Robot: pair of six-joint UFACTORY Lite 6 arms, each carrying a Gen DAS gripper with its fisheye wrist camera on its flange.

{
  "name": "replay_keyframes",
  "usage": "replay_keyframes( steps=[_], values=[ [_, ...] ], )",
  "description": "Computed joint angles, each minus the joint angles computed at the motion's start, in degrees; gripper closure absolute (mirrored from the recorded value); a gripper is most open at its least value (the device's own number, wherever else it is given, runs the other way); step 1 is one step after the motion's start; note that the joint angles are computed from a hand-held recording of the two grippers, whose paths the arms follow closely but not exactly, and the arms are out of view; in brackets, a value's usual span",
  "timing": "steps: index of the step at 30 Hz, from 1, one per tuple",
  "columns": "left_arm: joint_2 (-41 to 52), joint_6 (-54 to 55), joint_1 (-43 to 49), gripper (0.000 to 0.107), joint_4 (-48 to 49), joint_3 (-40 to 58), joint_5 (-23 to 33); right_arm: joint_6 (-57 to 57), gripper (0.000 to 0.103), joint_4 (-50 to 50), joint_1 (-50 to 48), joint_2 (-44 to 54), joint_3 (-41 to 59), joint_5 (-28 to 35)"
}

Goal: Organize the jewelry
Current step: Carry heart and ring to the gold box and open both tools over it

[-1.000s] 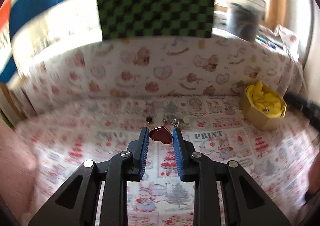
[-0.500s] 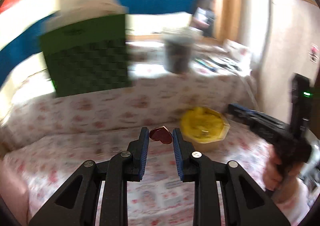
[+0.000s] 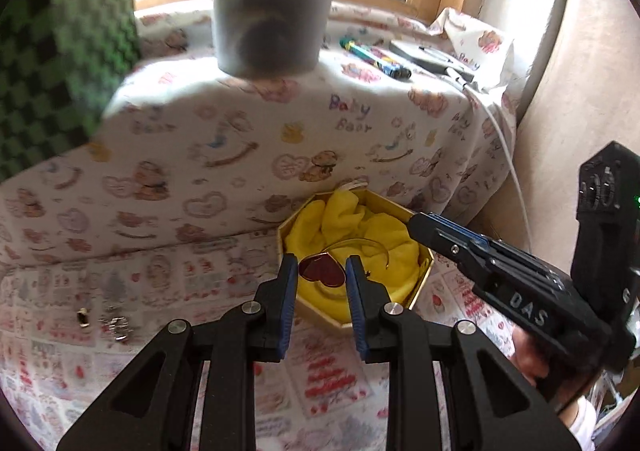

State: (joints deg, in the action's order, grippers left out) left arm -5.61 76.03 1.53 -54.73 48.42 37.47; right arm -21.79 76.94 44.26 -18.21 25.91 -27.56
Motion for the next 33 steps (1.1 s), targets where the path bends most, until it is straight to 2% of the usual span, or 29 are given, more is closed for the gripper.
replay_keyframes(
  steps=[5,9,17,19,20,25,28,31,33],
  values=[
    [2.18,1.16,-3.74,0.084,-3.15,-0.62,-3.77,5.01,0.09,-4.66,-2.69,0.39,-1.19,1.6],
    [2.05,2.44,-5.5,0.084,-6.13,-1.75,-7.25,3.84,0.09,-4.18,-2.79,0.67,-0.81,1.52],
    [2.76,9.68,-2.07,0.083,-13.99,-1.31,-1.97,-1.62,0.089,0.67,-1.11,3.6,1.62,-0.04],
    [4.0,10.12,0.46,0.083,-14.83,-0.04,2.72,-1.34,0.074,0.89,-0.93,4.01,1.82,-0.64],
    [4.3,9.74,1.39,0.082,-14.48,0.51,4.52,-1.66,0.07,1.52,-0.57,4.13,2.0,-1.35],
    [-1.48,10.37,3.64,0.08,-13.62,-1.08,4.43,-7.0,0.067,6.7,1.75,1.37,1.64,-4.11],
    [-5.62,10.75,6.92,0.077,-12.54,-1.45,6.55,-11.52,0.064,11.36,4.64,0.64,2.69,-7.43],
    [-11.36,14.46,12.61,0.069,-13.55,-3.13,9.13,-15.19,0.058,15.3,8.39,0.53,4.14,-11.78],
    [-14.36,16.87,17.93,0.054,-14.34,-3.69,12.25,-17.5,0.054,17.68,10.94,1.5,5.86,-14.87]
  ],
)
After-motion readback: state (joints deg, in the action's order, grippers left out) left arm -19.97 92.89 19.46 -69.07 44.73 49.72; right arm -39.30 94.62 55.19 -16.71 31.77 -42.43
